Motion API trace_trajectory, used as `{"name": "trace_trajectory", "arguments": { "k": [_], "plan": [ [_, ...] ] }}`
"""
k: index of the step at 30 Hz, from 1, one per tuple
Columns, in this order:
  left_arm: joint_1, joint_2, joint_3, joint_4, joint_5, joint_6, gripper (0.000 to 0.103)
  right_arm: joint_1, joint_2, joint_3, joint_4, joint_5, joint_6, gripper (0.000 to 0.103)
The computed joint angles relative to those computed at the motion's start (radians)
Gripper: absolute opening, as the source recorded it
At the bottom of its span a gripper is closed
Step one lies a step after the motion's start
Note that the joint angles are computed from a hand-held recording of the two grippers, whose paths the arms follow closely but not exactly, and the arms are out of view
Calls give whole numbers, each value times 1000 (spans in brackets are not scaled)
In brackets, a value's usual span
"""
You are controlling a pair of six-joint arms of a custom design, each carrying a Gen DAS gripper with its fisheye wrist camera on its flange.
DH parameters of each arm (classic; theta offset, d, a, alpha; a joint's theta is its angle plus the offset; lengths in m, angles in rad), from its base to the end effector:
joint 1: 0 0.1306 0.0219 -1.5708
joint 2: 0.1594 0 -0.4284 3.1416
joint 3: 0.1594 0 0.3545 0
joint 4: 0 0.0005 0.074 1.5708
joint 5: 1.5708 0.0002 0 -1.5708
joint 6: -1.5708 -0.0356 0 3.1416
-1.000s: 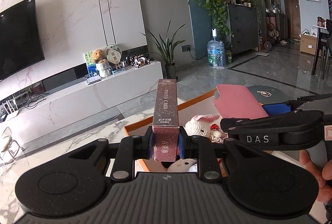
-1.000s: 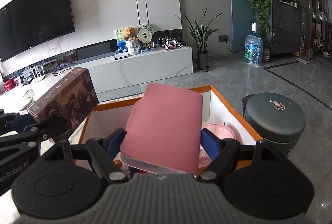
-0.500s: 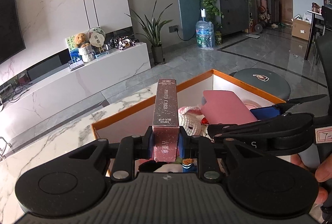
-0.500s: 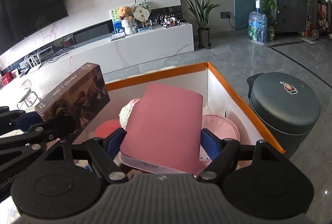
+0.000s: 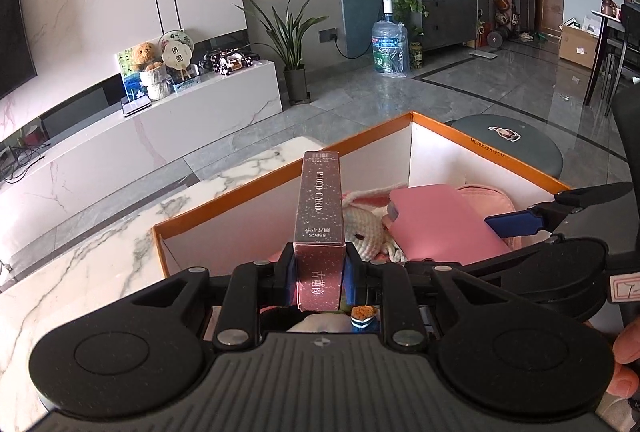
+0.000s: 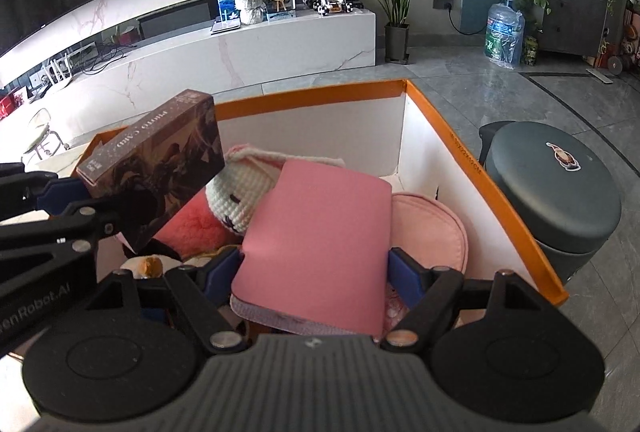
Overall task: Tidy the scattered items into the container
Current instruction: 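Lower the wallet with the right tool while the left tool lowers the photo-card box inside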
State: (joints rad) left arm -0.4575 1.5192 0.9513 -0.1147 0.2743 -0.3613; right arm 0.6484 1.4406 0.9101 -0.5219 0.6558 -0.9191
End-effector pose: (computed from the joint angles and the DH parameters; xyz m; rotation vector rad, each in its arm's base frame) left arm 0.3999 -0.2082 0.2974 1.0280 1.9990 -0.3605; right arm 0.3248 0.2182 0.2906 0.5213 2.2745 -0.1249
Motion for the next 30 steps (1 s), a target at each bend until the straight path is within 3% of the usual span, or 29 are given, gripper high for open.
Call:
{"name": "trace_trajectory", "arguments": {
  "k": [5,10,14,17,22,24,27,30],
  "plan": [
    [8,-9,-1,-11,14,18,26,6,-7,-9,13,2,6,83],
    [17,-17,16,-25,53,88,26,10,-22,-23,34,26,-9,83],
    [13,-22,26,-60,91,53,26,19,-37,-36,39,71,-51,84],
    [0,-11,42,-109,99,8,26,20,-40,-31,-8,109,-113,84],
    [-14,13,48,-118,95,-1,26,19,-55,-44,-25,143,-178,83],
    [-20,22,58,-128,93,2,26,20,-50,-38,-42,151,-184,80],
    [-33,34,64,-129,71,8,26,18,-43,-30,-55,151,-191,61],
    [-45,46,72,-129,50,12,26,18,-37,-24,-73,157,-201,57]
  ]
}}
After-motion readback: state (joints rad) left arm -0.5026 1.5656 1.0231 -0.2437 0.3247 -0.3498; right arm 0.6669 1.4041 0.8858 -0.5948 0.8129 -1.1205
